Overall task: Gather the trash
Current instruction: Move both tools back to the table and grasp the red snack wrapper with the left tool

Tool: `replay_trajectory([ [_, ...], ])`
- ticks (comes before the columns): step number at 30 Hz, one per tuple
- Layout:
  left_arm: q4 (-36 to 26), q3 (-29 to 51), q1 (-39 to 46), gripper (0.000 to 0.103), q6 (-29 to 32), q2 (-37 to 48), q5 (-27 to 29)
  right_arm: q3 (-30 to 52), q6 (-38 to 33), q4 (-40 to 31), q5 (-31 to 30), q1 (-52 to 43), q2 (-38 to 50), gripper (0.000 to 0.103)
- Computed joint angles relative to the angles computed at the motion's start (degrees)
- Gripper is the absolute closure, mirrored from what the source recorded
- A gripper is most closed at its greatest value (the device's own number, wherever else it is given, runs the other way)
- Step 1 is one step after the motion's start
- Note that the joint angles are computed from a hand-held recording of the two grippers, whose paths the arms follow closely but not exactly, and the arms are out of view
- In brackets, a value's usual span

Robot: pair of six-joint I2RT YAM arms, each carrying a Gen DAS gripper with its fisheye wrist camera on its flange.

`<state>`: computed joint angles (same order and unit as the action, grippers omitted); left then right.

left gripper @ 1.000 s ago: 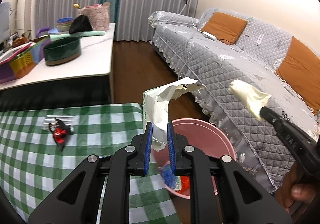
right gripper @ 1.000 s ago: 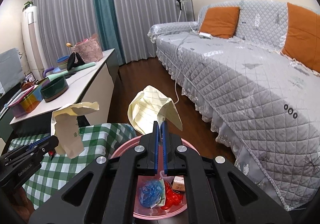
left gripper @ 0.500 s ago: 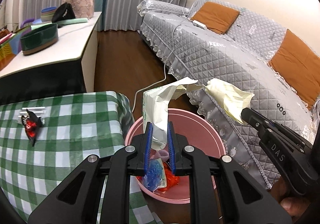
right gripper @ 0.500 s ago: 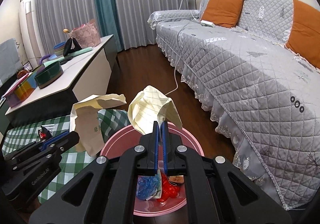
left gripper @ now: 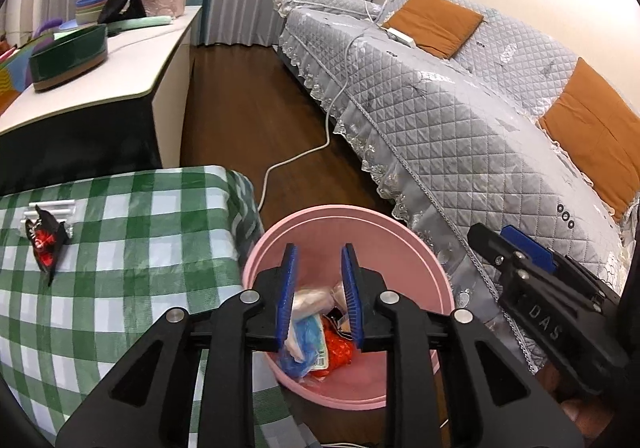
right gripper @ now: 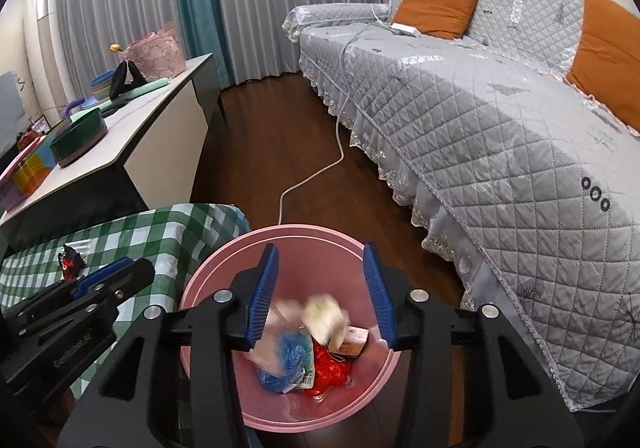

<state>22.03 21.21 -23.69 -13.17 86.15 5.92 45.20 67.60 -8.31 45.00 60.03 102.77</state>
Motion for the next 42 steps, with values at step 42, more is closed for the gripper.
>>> replay_trajectory([
  [42, 3.5, 16.1, 46.1, 0.049, 15.7, 26.7, 15.5, 20.3, -18.2, 7.8, 1.1, 3.7, 15.5, 0.058],
])
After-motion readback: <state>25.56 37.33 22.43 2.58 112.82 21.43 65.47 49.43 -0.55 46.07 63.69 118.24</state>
